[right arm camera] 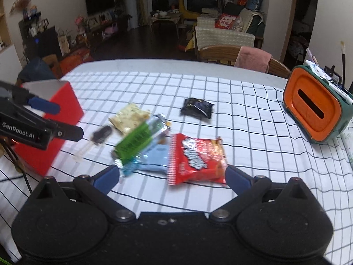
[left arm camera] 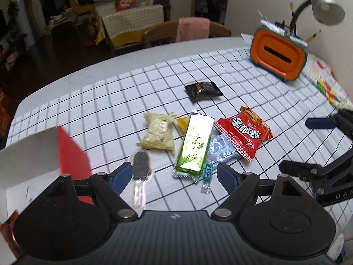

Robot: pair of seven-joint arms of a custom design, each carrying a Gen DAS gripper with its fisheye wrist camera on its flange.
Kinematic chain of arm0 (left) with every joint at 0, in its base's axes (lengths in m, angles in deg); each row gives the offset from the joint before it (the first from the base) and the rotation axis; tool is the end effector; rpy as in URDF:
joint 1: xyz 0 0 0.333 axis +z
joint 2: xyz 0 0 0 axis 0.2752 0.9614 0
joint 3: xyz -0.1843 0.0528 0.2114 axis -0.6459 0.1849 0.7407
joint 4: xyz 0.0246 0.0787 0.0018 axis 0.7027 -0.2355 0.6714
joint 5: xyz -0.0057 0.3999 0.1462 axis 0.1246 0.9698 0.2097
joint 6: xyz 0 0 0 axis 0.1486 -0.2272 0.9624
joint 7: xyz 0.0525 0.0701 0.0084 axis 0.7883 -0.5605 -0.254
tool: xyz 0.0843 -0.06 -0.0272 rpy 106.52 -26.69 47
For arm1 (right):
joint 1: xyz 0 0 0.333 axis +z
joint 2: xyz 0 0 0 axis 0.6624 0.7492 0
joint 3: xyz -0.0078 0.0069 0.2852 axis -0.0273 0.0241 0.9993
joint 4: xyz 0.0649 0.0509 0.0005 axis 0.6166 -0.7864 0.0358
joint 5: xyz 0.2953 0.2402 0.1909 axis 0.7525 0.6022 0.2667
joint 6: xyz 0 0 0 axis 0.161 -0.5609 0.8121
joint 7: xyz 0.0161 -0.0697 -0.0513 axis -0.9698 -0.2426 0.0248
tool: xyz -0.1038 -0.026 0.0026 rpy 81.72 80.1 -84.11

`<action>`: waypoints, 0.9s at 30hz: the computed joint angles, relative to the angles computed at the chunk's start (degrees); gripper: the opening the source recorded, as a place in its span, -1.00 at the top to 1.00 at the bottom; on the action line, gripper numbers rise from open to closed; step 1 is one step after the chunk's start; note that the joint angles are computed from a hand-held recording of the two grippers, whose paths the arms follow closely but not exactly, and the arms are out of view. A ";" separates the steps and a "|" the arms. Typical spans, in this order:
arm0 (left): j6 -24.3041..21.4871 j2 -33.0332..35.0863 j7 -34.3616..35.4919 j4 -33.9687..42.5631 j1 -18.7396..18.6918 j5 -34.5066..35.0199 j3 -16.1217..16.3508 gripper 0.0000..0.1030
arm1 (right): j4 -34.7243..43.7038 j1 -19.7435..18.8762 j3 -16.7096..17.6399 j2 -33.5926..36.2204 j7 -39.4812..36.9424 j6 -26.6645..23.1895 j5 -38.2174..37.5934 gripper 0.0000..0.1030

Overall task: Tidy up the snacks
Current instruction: 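Withdraw both tools from the box back toward the remaining snacks, then grip the green drink pack with the left tool while the right tool grips the red snack bag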

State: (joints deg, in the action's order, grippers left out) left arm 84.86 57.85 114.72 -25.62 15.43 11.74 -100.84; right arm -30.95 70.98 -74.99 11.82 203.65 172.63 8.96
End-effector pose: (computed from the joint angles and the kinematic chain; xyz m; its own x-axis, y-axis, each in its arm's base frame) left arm 0.6792 -0.1442 0.4236 -0.6689 -0.7433 0.0080 -0.6078 0.5406 -0.5817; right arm 0.5525 0.3764 0.4386 -0.0727 -0.9974 -0.0005 -0.7233 0.0531 -0.6885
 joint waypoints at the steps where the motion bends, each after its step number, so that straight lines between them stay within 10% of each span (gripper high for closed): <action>1: -0.02 1.05 -1.01 0.99 -0.70 1.32 0.15 -0.63 | -0.56 -0.44 -0.18 -0.20 -0.77 0.21 0.59 -0.99; 27: -13.82 25.68 -18.37 30.82 -6.96 19.13 0.36 -0.53 | 8.45 -4.08 -5.74 13.79 -12.80 7.84 18.83 -0.96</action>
